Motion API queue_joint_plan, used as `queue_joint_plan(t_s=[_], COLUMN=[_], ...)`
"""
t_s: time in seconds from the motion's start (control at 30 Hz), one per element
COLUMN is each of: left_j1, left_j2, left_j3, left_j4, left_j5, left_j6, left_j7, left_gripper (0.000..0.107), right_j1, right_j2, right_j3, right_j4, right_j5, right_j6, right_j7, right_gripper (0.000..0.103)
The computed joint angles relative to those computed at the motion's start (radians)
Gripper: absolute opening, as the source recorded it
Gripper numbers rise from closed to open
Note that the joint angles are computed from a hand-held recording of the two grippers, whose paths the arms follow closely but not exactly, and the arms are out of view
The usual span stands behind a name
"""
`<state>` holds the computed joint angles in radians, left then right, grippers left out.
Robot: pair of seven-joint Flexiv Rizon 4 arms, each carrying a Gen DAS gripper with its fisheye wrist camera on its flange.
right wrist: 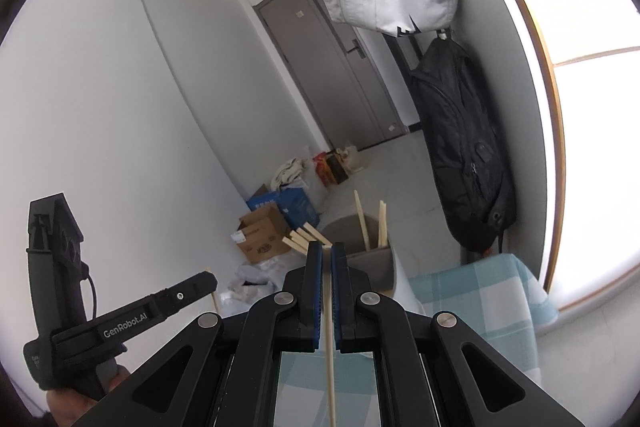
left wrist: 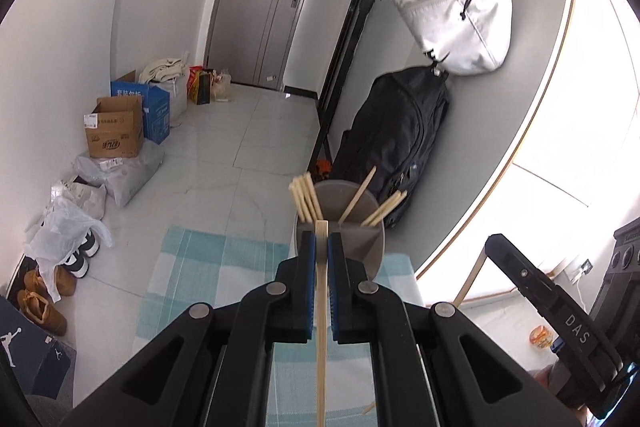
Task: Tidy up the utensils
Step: 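Carry both held chopsticks up over the white holder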
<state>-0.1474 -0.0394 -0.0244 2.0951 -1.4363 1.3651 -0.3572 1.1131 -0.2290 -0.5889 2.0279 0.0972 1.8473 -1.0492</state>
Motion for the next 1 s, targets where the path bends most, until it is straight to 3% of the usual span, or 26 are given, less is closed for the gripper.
queue_joint_plan(t_s=[0.17, 0.27, 0.33, 0.53, 0.67, 0.83, 1.0], left_j1=[0.015, 0.024, 0.032, 0.062, 0.087, 0.113, 0.13], left_j2=[-0.018, -0.039, -0.052, -0.109, -0.163, -0.237, -0.303], left_j3=[-0.001, -0.009, -0.013, -0.03, -0.054, -0.091, -0.129], left_j4=[-0.061, -0.106, -0.132, -0.223, -0.305, -0.39, -0.439], left_j5=[0.025, 0.032, 0.041, 0.077, 0.094, 0.105, 0.156], left_j6=[-0.018, -0.016, -0.02, -0.034, -0.017, 0.016, 0.082], left_j7=[-0.04, -0.054, -0.071, -0.128, -0.164, -0.199, -0.24], left_gripper=[0.002, 0.002, 0.002, 0.002, 0.002, 0.002, 0.002], right_j1=[-0.081, -0.183, -0.2, -0.388, -0.472, -0.544, -0.551], right_j2=[-0.009, -0.024, -0.039, -0.115, -0.174, -0.247, -0.309], right_j3=[0.054, 0.14, 0.139, 0.298, 0.36, 0.404, 0.375], right_j4=[-0.08, -0.139, -0.169, -0.329, -0.431, -0.54, -0.611], right_j5=[-0.067, -0.123, -0.151, -0.242, -0.294, -0.355, -0.389], right_j6=[-0.034, -0.056, -0.067, -0.122, -0.14, -0.151, -0.151], right_j7=[0.014, 0.043, 0.071, 0.119, 0.152, 0.191, 0.22], right_gripper=[0.004, 0.004, 0.004, 0.004, 0.004, 0.004, 0.004])
